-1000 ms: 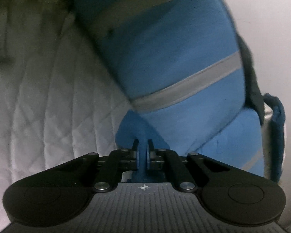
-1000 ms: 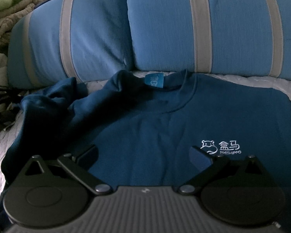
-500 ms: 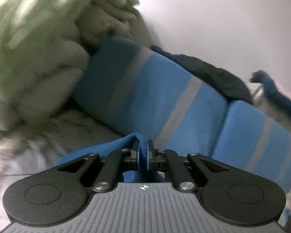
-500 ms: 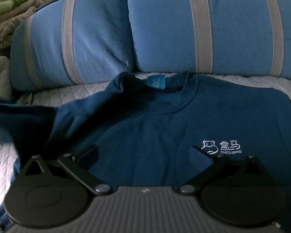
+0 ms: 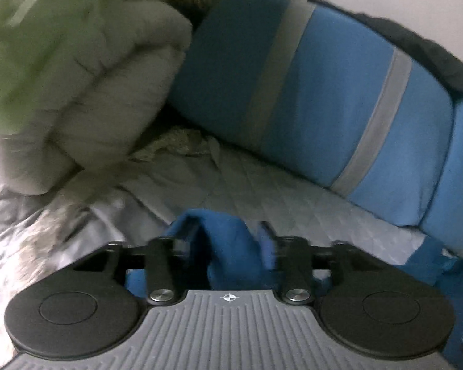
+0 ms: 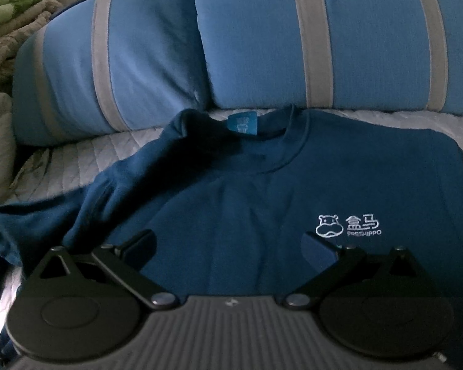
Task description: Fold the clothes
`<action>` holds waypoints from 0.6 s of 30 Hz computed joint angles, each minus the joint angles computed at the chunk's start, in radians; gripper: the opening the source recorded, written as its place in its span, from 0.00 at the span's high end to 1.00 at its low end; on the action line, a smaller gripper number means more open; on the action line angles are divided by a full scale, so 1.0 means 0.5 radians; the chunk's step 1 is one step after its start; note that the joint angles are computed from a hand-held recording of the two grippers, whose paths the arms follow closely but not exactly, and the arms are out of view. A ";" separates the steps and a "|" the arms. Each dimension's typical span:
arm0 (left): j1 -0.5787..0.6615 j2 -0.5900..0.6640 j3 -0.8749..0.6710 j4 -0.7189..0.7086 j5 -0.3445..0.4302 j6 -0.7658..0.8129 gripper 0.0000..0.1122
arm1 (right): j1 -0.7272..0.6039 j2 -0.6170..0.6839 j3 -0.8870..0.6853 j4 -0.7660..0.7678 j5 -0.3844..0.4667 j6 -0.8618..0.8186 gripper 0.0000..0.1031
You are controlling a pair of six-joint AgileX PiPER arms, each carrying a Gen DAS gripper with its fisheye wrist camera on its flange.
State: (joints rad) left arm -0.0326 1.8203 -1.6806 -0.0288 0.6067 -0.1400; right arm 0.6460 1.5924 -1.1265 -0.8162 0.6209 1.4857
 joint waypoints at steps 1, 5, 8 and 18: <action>0.028 0.069 -0.073 -0.092 0.015 0.115 0.47 | -0.001 0.001 0.005 0.005 -0.005 -0.004 0.00; 0.159 0.252 -0.352 -0.459 0.181 0.387 0.44 | -0.008 0.015 0.010 0.024 -0.020 -0.036 0.00; 0.256 0.243 -0.387 -0.666 0.285 0.451 0.38 | -0.009 0.017 0.017 0.023 -0.041 -0.043 0.00; 0.607 -0.094 -0.071 -0.980 0.440 0.759 0.36 | 0.021 -0.006 0.044 -0.040 -0.117 -0.041 0.00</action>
State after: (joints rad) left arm 0.2711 1.7732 -1.7161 -0.5190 0.8268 0.2397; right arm 0.6566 1.5893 -1.1044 -0.8362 0.5624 1.4650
